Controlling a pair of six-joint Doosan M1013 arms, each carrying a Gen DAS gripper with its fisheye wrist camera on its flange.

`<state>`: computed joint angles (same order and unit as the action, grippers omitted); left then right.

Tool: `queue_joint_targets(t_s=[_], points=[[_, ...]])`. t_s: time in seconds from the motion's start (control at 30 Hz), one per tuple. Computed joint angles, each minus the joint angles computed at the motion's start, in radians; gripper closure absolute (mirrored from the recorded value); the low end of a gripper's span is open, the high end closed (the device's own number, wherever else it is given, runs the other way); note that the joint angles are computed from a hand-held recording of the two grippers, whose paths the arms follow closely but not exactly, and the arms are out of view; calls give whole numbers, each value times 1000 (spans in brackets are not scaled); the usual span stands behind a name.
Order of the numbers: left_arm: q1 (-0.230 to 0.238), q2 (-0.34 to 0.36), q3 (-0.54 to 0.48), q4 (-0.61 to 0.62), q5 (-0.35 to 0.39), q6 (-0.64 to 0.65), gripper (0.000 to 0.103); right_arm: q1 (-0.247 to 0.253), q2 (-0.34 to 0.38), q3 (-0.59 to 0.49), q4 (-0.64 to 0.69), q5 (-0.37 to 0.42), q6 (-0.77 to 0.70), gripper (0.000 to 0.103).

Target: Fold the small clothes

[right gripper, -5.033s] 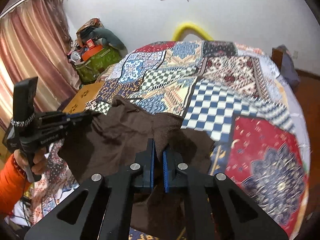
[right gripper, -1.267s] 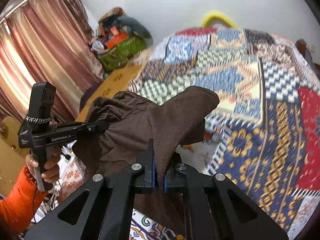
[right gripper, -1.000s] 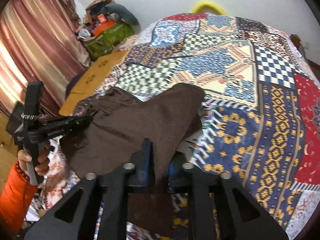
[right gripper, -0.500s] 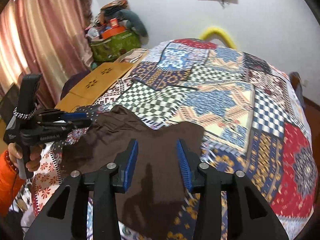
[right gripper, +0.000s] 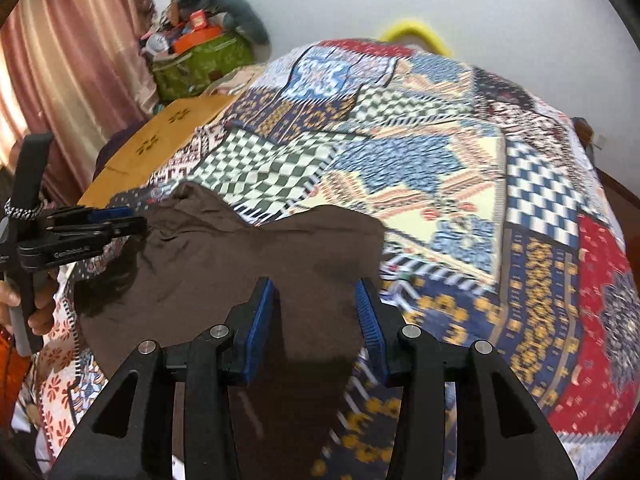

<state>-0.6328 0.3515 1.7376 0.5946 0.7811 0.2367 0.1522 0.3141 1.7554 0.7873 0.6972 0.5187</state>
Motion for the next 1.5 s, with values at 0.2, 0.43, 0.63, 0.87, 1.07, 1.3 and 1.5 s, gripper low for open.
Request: queue_joint_targets(t_s=[0.2,0.43,0.63,0.87,1.07,1.3,1.5], points=[[-78,-83,13,172,56,-149,65,-37,-116,70,200,-7,-183,64],[-212,-157,-5,392,193,-282,65,-80,-255,152,491,64,-435,59],[-339,-198,-16,581,341,-393,64,-119,-366,231,686,135,-606,59],[-457,-183,-30,731,524,-448,48,-137,-454,322,817,147,-736,58],[-496,-167,-30,750,571,-511,21,-128,-487,365,841,78,-762,26],[-501,-164,-19,727,576,-541,3,-123,-508,383,838,13,-764,0],[-501,-162,-19,720,585,-555,1,-134,-511,386,819,23,-733,0]])
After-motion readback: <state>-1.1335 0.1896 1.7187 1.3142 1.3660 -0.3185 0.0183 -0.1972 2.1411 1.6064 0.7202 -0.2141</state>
